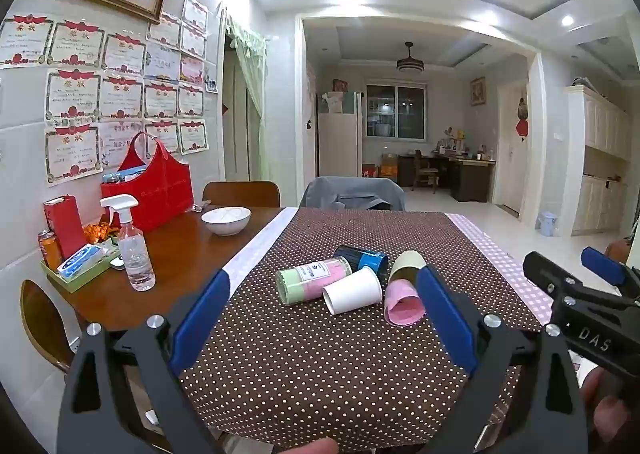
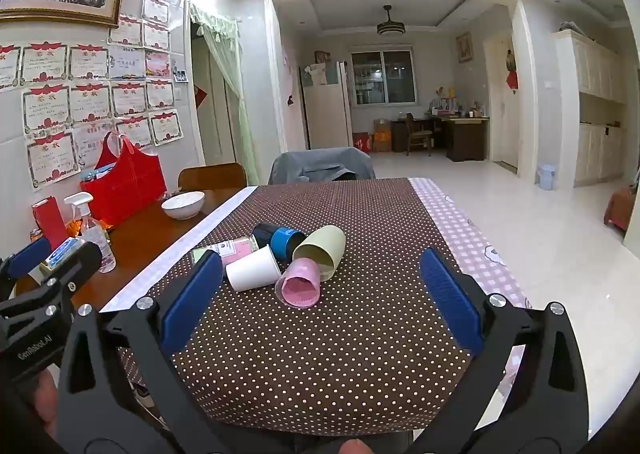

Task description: Flip cup upside down

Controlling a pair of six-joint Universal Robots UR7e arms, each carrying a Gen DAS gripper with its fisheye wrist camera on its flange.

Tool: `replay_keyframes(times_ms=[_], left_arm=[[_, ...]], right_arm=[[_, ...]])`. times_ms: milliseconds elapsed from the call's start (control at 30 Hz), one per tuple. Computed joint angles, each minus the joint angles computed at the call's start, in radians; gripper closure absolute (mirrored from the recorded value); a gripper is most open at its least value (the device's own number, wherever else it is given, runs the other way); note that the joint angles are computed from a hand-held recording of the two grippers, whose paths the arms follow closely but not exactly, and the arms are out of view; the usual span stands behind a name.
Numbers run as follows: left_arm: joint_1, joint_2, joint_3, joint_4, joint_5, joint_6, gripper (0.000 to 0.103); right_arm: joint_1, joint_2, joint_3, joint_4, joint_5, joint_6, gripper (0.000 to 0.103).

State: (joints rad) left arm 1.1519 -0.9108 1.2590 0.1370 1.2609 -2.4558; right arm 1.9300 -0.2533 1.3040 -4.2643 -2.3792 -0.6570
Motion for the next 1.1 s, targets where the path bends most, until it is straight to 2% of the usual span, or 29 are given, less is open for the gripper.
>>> replay_keyframes(times_ms=[267, 467, 533, 1100], left_arm=[[0.002, 0.011, 0.008, -0.022, 0.002, 0.011, 0.01], [0.009, -0.019, 0.041, -0.056, 0.039, 0.029, 0.01], [0.01, -0.027, 0.058, -0.081, 0.048, 0.032, 0.01], [0.008, -0.03, 0.061, -0.086, 0.045, 0.028, 0.01]], right_arm=[[0.012, -0.002, -0.012, 0.006, -0.004, -0.007, 0.006], [0.022, -0.021, -0.021, 0.027, -0.012, -0.012, 0.006], [0.019, -0.001, -0.024, -0.015, 0.006, -0.041, 0.006], [0.024, 0.007, -0.039, -0.028, 0.01, -0.062, 0.006]])
